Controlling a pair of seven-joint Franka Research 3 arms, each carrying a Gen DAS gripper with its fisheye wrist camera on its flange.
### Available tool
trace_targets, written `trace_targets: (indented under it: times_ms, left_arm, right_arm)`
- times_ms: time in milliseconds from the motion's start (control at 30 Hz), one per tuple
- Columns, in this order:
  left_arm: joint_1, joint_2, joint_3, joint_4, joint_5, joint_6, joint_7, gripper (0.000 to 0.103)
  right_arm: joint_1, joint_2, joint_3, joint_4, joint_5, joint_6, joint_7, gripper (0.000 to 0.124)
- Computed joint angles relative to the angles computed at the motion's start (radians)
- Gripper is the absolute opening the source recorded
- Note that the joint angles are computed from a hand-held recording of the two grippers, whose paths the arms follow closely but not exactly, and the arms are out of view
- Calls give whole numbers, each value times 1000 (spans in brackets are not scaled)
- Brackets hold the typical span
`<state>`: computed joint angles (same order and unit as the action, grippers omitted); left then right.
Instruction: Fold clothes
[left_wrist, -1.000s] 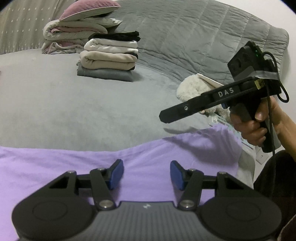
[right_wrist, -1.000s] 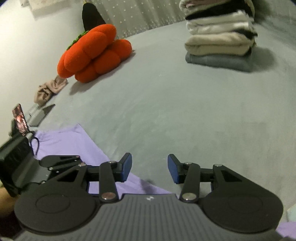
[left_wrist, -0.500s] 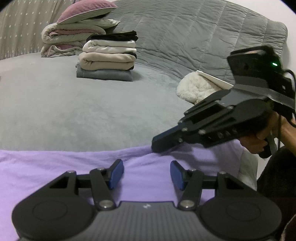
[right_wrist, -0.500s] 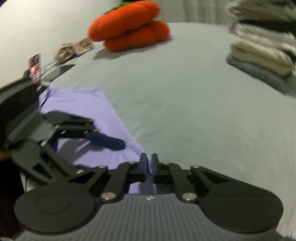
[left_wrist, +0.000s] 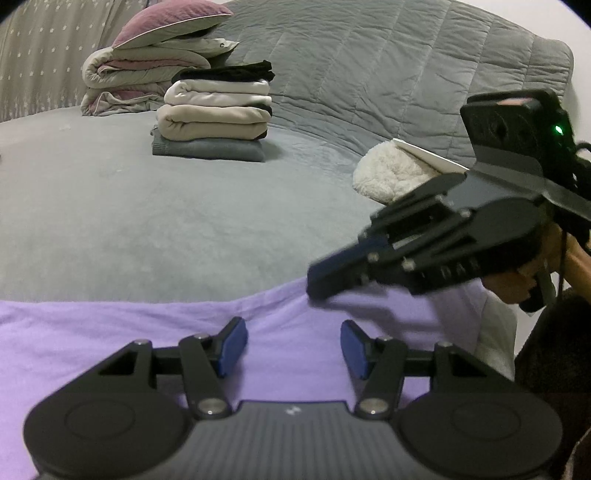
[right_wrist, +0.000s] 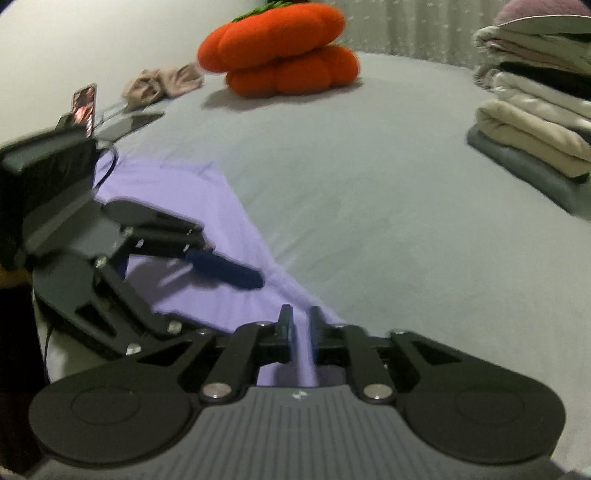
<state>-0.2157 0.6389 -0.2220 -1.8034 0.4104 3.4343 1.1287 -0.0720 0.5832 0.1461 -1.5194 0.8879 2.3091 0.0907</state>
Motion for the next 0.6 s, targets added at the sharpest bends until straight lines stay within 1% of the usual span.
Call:
trace_targets:
  times_ms: [33, 67, 167, 200, 233, 300, 333, 400, 433, 467, 600]
  left_arm:
    - [-2, 0, 2, 1, -1, -1, 0, 59]
    - [-5, 1, 4, 3, -1, -2, 1, 59]
    - [-11, -1, 10, 4, -4, -7, 3, 59]
    - [-14, -2, 12, 4, -6, -9, 4, 59]
    - [-10, -5, 9, 2, -4, -12, 4, 59]
    - [18, -12, -21, -4, 11, -25, 1, 59]
    - [47, -13, -51, -8, 25, -33, -2, 59]
    - [154, -11, -160, -18, 69, -58, -16, 59]
    - [194, -15, -196, -28, 85, -69, -29, 59]
    - [201, -28, -198, -41, 76, -70, -30, 59]
    - [119, -94, -76, -85, 21, -71, -54, 59]
  right_arm:
    - [4, 2, -2, 1, 5, 22, 7, 23]
    - [9, 5, -4, 1, 5, 44, 16, 31]
    - [23, 13, -7, -6, -17, 100, 16, 32]
    - [26, 16, -5, -11, -22, 119, 11, 28]
    - [23, 15, 3, -19, -18, 137, -3, 28]
    - [15, 10, 13, -30, -2, 165, -13, 27]
    - [13, 4, 17, -41, 11, 187, -16, 27]
    - [10, -11, 24, -64, 34, 236, -26, 29]
    - [7, -19, 26, -73, 45, 254, -30, 31]
    - [3, -26, 29, -82, 59, 270, -33, 32]
    - [-21, -55, 35, -117, 134, 310, -33, 39]
